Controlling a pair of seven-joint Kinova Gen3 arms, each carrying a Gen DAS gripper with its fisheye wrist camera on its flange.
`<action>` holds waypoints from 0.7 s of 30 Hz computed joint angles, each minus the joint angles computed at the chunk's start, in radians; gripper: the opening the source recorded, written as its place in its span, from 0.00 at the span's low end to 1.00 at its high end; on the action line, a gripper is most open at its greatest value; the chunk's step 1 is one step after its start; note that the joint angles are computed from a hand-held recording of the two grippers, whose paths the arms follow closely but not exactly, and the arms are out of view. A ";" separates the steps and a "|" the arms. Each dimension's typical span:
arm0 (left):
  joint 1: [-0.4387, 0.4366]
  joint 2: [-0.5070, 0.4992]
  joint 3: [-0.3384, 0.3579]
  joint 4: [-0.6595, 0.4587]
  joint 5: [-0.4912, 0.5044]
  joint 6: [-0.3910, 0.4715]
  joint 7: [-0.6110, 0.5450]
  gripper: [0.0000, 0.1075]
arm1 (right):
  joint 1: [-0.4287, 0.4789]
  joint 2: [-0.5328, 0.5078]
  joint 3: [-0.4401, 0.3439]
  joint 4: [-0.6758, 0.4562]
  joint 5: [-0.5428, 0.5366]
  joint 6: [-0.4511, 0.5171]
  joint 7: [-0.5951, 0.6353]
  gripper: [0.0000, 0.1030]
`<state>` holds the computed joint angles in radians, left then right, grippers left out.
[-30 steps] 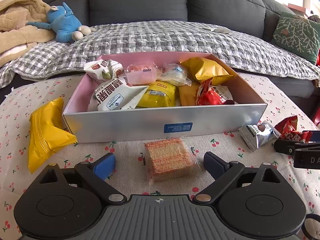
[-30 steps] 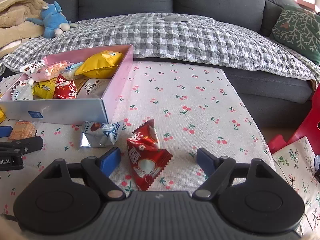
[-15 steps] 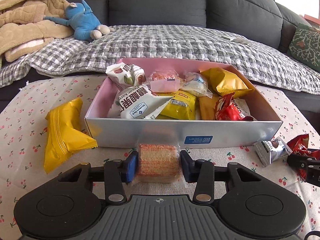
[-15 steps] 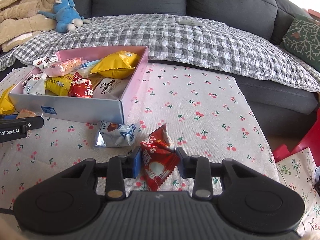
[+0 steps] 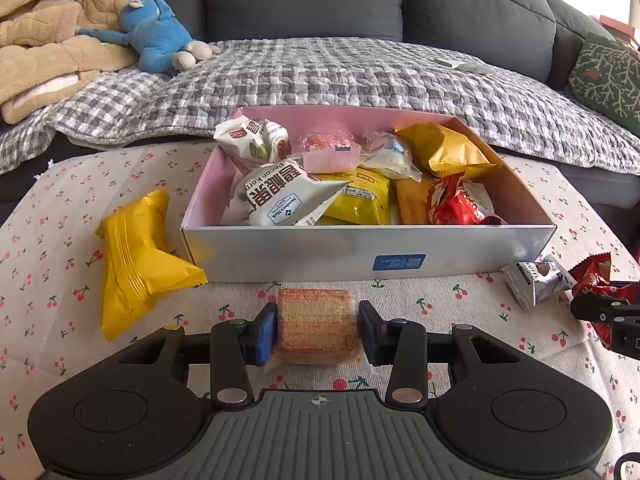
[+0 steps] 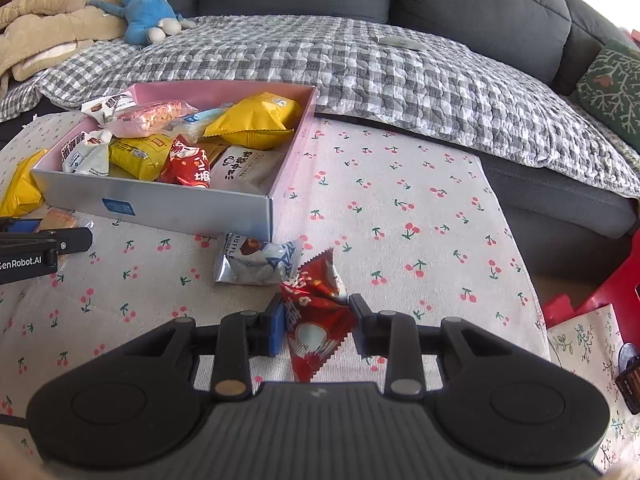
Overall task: Organize snacks
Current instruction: 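Carry both packets into the pink box and open both tools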
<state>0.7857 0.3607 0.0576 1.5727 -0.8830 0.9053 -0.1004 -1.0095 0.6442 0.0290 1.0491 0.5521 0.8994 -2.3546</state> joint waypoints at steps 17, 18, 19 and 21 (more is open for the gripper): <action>-0.102 -0.087 0.056 -0.021 0.185 -0.046 -0.311 0.37 | 0.064 -0.015 -0.048 -0.073 -0.157 0.048 0.017 0.29; -0.106 -0.092 0.058 -0.026 0.191 -0.046 -0.336 0.37 | 0.070 -0.022 -0.050 -0.067 -0.169 0.040 0.010 0.29; -0.107 -0.098 0.060 -0.028 0.192 -0.048 -0.356 0.37 | 0.077 -0.030 -0.054 -0.061 -0.182 0.029 0.004 0.29; -0.114 -0.109 0.066 -0.036 0.202 -0.051 -0.403 0.36 | 0.086 -0.041 -0.058 -0.051 -0.199 0.007 -0.008 0.29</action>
